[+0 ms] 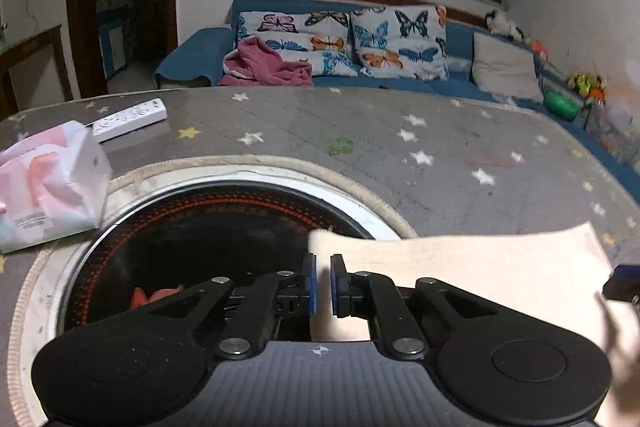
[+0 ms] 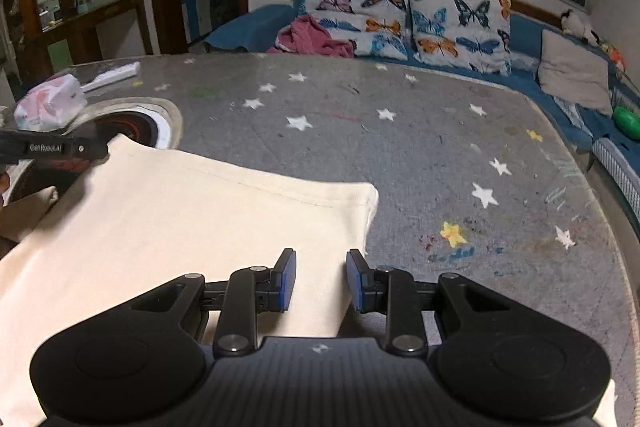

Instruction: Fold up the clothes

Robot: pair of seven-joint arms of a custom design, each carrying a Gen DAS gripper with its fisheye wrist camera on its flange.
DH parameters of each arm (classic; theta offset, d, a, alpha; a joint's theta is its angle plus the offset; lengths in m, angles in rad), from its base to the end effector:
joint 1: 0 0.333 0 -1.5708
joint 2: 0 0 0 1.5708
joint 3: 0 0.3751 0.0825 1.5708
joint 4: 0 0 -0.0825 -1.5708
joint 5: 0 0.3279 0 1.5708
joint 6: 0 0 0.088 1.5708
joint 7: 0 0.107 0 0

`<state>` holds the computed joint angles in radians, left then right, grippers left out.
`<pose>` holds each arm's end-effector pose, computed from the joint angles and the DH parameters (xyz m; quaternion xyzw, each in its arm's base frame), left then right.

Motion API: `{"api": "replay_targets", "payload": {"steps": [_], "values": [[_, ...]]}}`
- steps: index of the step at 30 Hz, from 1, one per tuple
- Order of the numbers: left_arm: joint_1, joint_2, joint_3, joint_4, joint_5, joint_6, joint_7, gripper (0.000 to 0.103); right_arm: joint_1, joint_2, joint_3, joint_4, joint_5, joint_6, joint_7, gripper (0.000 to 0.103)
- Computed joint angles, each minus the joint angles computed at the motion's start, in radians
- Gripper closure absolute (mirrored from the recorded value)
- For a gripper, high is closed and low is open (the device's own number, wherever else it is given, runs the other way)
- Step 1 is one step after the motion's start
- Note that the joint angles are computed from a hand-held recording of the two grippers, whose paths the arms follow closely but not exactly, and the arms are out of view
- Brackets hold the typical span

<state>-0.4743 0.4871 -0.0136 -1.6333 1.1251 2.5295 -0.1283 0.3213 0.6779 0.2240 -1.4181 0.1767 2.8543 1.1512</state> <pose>0.6071 -0.3308 0.4567 -0.7513 0.5065 -0.2817 0.3157 0.6818 0.3370 0.4692 -0.8378 0.3846 -0.1629 0.3516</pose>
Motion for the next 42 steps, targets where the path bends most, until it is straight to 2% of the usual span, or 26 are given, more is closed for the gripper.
{"api": "replay_targets", "payload": {"steps": [5, 7, 10, 14, 18, 23, 25, 26, 27, 31, 34, 36, 40, 42], "values": [[0.005, -0.113, -0.007, -0.135, 0.071, 0.009, -0.088, 0.090, -0.066, -0.064, 0.104, -0.099, 0.057, 0.038, -0.107, 0.065], [0.020, -0.158, -0.033, -0.194, 0.088, 0.008, -0.109, 0.090, -0.088, -0.090, 0.139, -0.141, 0.083, 0.048, -0.159, 0.065], [0.044, -0.216, -0.078, -0.280, 0.124, 0.056, -0.130, 0.089, -0.116, -0.130, 0.186, -0.212, 0.125, 0.064, -0.241, 0.061], [0.048, -0.251, -0.131, -0.344, 0.200, 0.097, -0.124, 0.066, -0.136, -0.175, 0.222, -0.290, 0.189, 0.071, -0.318, 0.060], [0.022, -0.228, -0.168, -0.335, 0.185, 0.012, -0.006, 0.064, -0.128, -0.208, 0.217, -0.341, 0.241, 0.061, -0.363, 0.059], [0.001, -0.195, -0.169, -0.316, 0.154, -0.066, 0.100, 0.064, -0.096, -0.230, 0.180, -0.378, 0.278, 0.050, -0.376, 0.059], [0.000, -0.191, -0.164, -0.320, 0.157, -0.072, 0.103, 0.069, -0.086, -0.235, 0.168, -0.388, 0.287, 0.049, -0.376, 0.059], [-0.002, -0.191, -0.159, -0.325, 0.166, -0.078, 0.088, 0.087, -0.080, -0.236, 0.162, -0.390, 0.289, 0.048, -0.375, 0.059], [-0.004, -0.192, -0.155, -0.329, 0.172, -0.092, 0.068, 0.098, -0.074, -0.236, 0.154, -0.390, 0.289, 0.046, -0.372, 0.059], [0.002, -0.253, -0.147, -0.393, 0.230, -0.147, -0.178, 0.103, -0.063, -0.237, 0.138, -0.393, 0.291, 0.045, -0.362, 0.059], [0.021, -0.320, -0.166, -0.461, 0.227, -0.233, -0.347, 0.103, -0.058, -0.238, 0.134, -0.395, 0.290, 0.048, -0.361, 0.059], [0.041, -0.362, -0.183, -0.507, 0.222, -0.263, -0.434, 0.103, -0.057, -0.238, 0.133, -0.397, 0.290, 0.053, -0.361, 0.058], [0.089, -0.392, -0.212, -0.536, 0.247, -0.143, -0.388, 0.102, -0.052, -0.239, 0.131, -0.403, 0.283, 0.061, -0.356, 0.057], [0.090, -0.362, -0.228, -0.505, 0.263, -0.107, -0.287, 0.099, -0.050, -0.239, 0.130, -0.403, 0.278, 0.061, -0.351, 0.057]]}}
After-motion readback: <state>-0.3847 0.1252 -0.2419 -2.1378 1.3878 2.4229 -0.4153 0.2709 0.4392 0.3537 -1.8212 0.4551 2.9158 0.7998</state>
